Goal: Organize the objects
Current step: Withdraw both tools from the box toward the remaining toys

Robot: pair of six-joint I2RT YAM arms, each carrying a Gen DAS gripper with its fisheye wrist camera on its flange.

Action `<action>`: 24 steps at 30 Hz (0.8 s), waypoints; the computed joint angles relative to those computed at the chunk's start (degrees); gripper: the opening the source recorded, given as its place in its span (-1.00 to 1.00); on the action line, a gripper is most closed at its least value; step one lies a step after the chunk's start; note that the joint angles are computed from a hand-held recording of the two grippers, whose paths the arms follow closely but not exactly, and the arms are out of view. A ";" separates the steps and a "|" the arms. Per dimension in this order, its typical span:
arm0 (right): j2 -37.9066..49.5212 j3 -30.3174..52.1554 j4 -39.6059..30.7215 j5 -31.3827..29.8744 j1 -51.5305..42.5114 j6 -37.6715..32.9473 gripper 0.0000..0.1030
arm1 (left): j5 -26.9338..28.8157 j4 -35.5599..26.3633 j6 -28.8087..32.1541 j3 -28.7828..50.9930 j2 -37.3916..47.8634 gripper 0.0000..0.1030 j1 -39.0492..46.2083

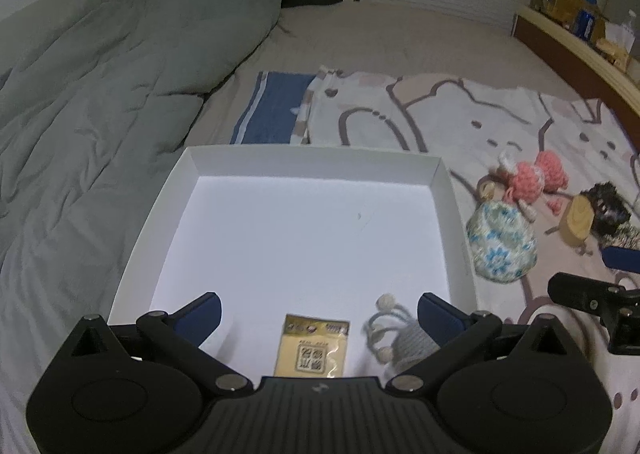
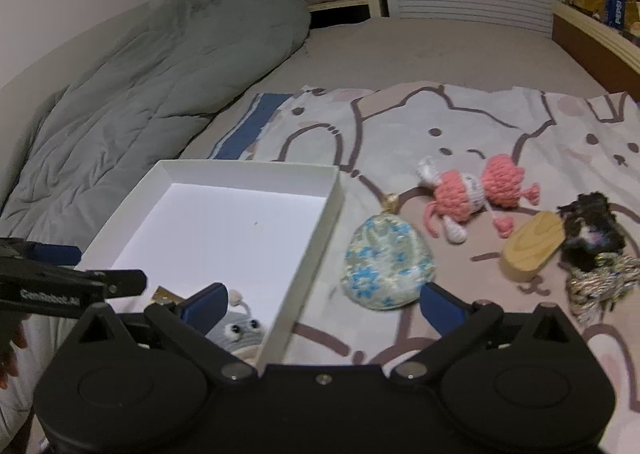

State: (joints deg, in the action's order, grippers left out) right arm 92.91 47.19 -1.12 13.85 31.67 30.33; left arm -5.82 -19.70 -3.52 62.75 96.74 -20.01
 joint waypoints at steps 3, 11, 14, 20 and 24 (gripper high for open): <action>-2.28 -1.32 -0.56 -0.02 -1.70 -1.66 1.00 | -0.01 0.75 -1.20 0.15 -0.59 0.99 -0.72; -9.80 -4.64 -2.87 -0.24 -6.01 -5.80 1.00 | -0.60 2.59 -3.35 -0.14 -2.81 1.00 -4.51; -13.17 -6.04 -3.99 -0.65 -7.40 -7.54 1.00 | -1.53 2.65 -4.03 0.08 -3.20 0.99 -6.37; -20.35 -9.21 -5.86 -2.21 -11.21 -10.46 1.00 | -3.03 3.72 -5.01 0.25 -3.62 1.00 -9.62; -23.93 -10.86 -6.44 -3.17 -13.89 -12.00 1.00 | -4.22 4.71 -5.43 0.13 -4.02 0.99 -11.84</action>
State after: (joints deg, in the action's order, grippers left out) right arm 68.98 36.33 -7.56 10.69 17.79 18.33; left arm -10.04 -14.99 -8.96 62.88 92.72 -31.85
